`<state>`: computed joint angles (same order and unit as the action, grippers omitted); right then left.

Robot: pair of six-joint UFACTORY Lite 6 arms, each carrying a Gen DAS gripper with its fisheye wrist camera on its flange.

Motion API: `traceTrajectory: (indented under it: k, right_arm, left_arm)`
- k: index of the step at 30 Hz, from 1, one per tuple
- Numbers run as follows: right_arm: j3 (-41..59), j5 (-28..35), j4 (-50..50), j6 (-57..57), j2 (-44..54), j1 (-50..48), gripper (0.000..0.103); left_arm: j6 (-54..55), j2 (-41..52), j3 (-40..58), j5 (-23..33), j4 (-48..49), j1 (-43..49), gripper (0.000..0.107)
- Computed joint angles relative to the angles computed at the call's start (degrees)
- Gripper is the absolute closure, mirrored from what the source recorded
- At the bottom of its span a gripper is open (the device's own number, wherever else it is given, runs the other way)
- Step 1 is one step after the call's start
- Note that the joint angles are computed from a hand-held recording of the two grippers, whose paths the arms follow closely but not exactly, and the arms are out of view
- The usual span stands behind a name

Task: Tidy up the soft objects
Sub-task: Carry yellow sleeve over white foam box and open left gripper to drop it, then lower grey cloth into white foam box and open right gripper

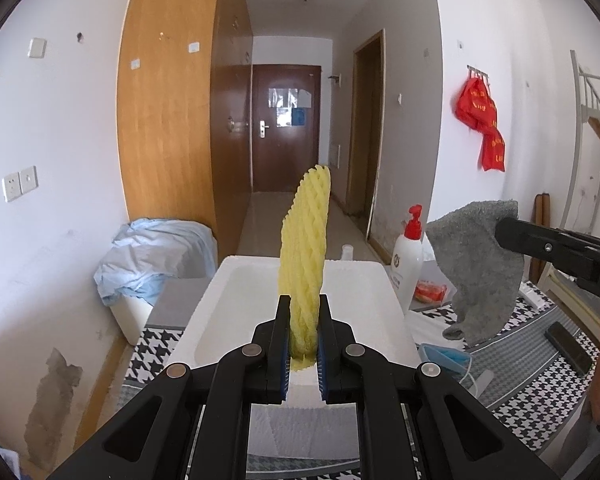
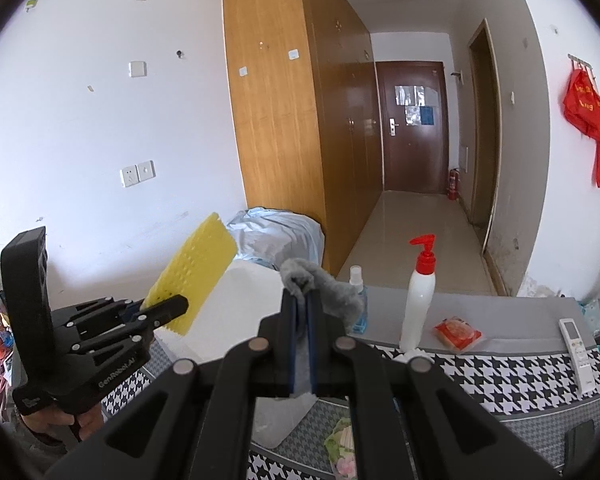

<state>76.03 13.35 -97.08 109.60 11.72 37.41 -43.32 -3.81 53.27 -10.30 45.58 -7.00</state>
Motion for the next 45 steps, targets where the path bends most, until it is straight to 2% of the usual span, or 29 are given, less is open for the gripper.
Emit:
traceTrajectory:
  k: [13, 16, 17, 18, 19, 20, 22, 24, 26, 33, 45]
  right_arm:
    - [3.3, 1.3, 7.3, -7.6, 2.6, 0.3, 0.096]
    - [4.2, 1.6, 8.5, -8.8, 2.9, 0.4, 0.096]
    - [4.6, 1.9, 8.9, -9.4, 3.1, 0.5, 0.096]
    - [4.8, 2.1, 9.0, -9.6, 3.3, 0.6, 0.096]
    - [4.9, 2.3, 8.8, -9.5, 3.4, 0.8, 0.096]
    - [5.3, 2.3, 9.4, -10.2, 3.7, 0.9, 0.096]
    - [6.3, 2.3, 10.7, -11.7, 4.4, 1.0, 0.096]
    - [7.3, 2.2, 12.1, -13.4, 5.0, 1.1, 0.096]
    - [7.7, 2.1, 11.9, -13.4, 5.2, 1.2, 0.096]
    - [10.8, 0.8, 16.7, -19.0, 7.4, 1.2, 0.096]
    - [19.0, 0.8, 29.3, -33.4, 12.5, 2.8, 0.096]
  left_arm:
    - [-4.4, 6.6, 5.3, 0.1, 4.9, -0.3, 0.096]
    - [-7.4, 7.5, 6.1, -0.1, 8.5, 0.1, 0.093]
    - [-9.0, 7.7, 6.3, -0.1, 9.9, 0.4, 0.083]
    - [-10.0, 7.8, 6.4, -0.2, 10.7, 0.6, 0.066]
    - [-9.2, 7.8, 6.2, -0.6, 9.9, 0.9, 0.057]
    - [-6.1, 7.4, 5.6, -0.8, 6.7, 1.1, 0.042]
    - [-1.6, 6.9, 5.1, -1.3, 2.0, 1.4, 0.035]
    - [-1.1, 6.1, 4.5, -1.8, 1.2, 1.9, 0.02]
    - [3.4, 5.3, 3.6, -2.4, -3.4, 2.5, 0.014]
    - [8.0, 2.6, 1.9, -3.4, -8.6, 5.0, 0.005]
    - [14.2, -0.8, -1.7, -3.7, -14.1, 8.0, 0.005]
